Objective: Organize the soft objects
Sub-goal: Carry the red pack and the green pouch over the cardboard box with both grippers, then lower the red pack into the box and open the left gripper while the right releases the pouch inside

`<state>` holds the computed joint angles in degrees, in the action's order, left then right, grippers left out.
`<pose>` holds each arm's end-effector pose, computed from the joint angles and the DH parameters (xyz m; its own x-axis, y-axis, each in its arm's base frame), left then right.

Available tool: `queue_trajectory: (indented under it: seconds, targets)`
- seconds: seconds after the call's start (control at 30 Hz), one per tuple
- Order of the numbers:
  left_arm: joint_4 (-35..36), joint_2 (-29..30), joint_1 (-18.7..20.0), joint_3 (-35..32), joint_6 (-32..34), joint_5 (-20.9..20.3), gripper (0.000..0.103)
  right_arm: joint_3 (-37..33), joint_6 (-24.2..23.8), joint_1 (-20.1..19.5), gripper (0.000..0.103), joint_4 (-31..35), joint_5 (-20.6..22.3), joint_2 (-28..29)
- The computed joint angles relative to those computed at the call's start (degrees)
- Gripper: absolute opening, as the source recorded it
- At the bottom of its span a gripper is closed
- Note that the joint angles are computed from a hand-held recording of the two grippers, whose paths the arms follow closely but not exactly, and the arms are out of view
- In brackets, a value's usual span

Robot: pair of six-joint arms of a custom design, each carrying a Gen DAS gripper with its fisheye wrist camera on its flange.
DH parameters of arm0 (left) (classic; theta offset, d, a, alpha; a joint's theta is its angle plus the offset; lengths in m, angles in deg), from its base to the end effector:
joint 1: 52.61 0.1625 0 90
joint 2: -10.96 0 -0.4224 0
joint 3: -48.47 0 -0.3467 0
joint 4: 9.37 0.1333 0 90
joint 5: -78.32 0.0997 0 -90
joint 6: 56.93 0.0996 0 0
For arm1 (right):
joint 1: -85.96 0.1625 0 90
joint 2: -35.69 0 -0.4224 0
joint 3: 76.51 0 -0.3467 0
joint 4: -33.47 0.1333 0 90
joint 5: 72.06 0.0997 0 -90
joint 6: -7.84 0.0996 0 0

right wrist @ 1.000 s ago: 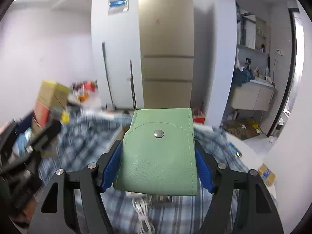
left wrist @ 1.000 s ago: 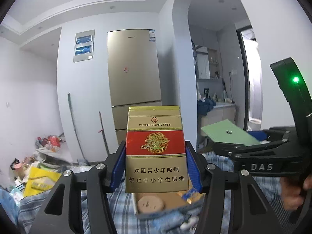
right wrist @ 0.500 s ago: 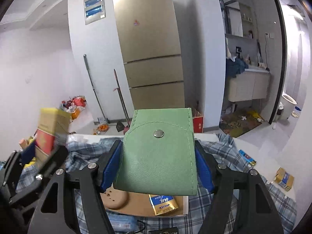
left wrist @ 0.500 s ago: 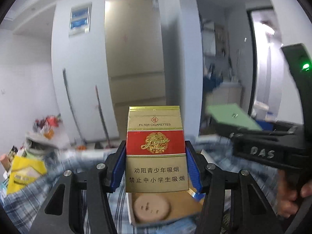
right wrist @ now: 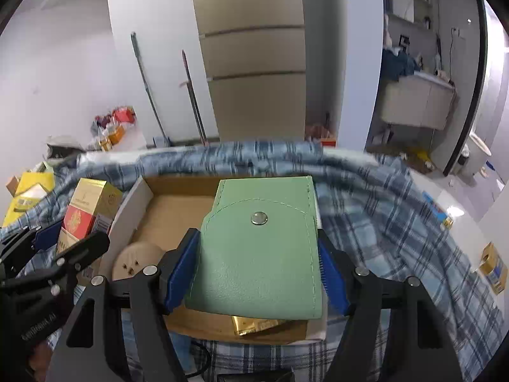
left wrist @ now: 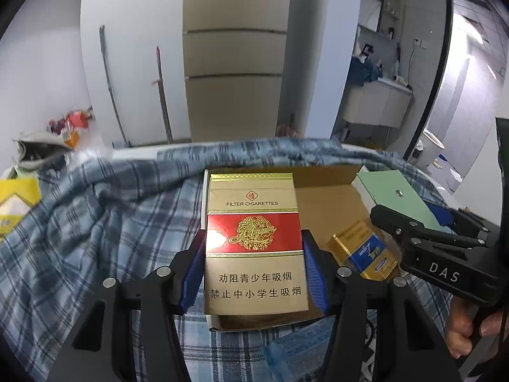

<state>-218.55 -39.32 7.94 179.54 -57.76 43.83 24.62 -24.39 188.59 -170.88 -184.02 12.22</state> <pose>-0.0281 -0.4878 0.1629 -0.7503 -0.1772 -0.6370 0.3745 0.6800 -0.6303 0.2242 -0.5612 -0.0225 -0.7134 -0.4044 0.5723 -0.6570 0.6700 -0.3455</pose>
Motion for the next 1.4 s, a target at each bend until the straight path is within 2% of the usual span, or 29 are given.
queue_trajectory:
  seconds: [0.07, 0.1, 0.13, 0.23, 0.3, 0.43, 0.53, 0.67, 0.97, 1.03, 1.2, 1.4]
  targets:
    - [0.1, 0.2, 0.9, -0.3, 0.2, -0.7, 0.058, -0.2, 2.0, -0.7, 0.069, 2.4, 0.5, -0.3]
    - [-2.0, 0.8, 1.6, -0.3, 1.1, -2.1, 0.059, -0.4, 2.3, -1.1, 0.069, 3.8, 1.0, -0.5]
    - [-2.5, 0.9, 2.0, -0.3, 1.3, -3.1, 0.063, -0.4, 2.6, -1.4, 0.069, 4.9, 1.2, -0.6]
    - [0.8, 0.5, 3.2, -0.8, -0.7, -4.8, 0.064, -0.2, 2.5, -1.2, 0.069, 4.6, 0.4, 0.0]
    - [0.7, 0.9, 3.0, -1.0, -0.1, -4.0, 0.065, -0.5, 2.4, -1.1, 0.069, 4.7, 0.1, 0.3]
    - [-1.5, 1.3, 2.7, -0.6, 0.8, -3.4, 0.084, -1.4, 2.2, -0.9, 0.070, 4.9, -0.8, 0.9]
    - [-6.7, 2.2, 2.0, -0.1, 3.9, -3.2, 0.084, -1.5, 2.6, -1.1, 0.070, 6.3, -0.5, 0.7]
    - [-11.2, 3.7, 0.7, 0.0, 7.4, -0.9, 0.084, -2.1, 2.8, -1.1, 0.070, 7.3, -1.7, 1.3]
    - [-10.1, 3.3, 0.5, 0.0, 6.6, -0.3, 0.084, -2.0, 3.6, -1.3, 0.071, 8.7, -1.1, 0.9]
    - [-9.7, 3.0, -0.3, 0.1, 6.5, 1.2, 0.084, -2.0, 3.6, -1.0, 0.071, 7.8, -1.6, 0.8]
    - [-18.7, 3.7, -3.6, 1.3, 11.8, 3.7, 0.084, -0.3, -0.3, 0.9, 0.071, -0.2, -2.1, 0.5]
    - [-31.5, 4.1, -12.3, 2.9, 21.0, 9.2, 0.084, 4.3, -1.8, 3.3, 0.071, -6.0, 0.5, -3.5]
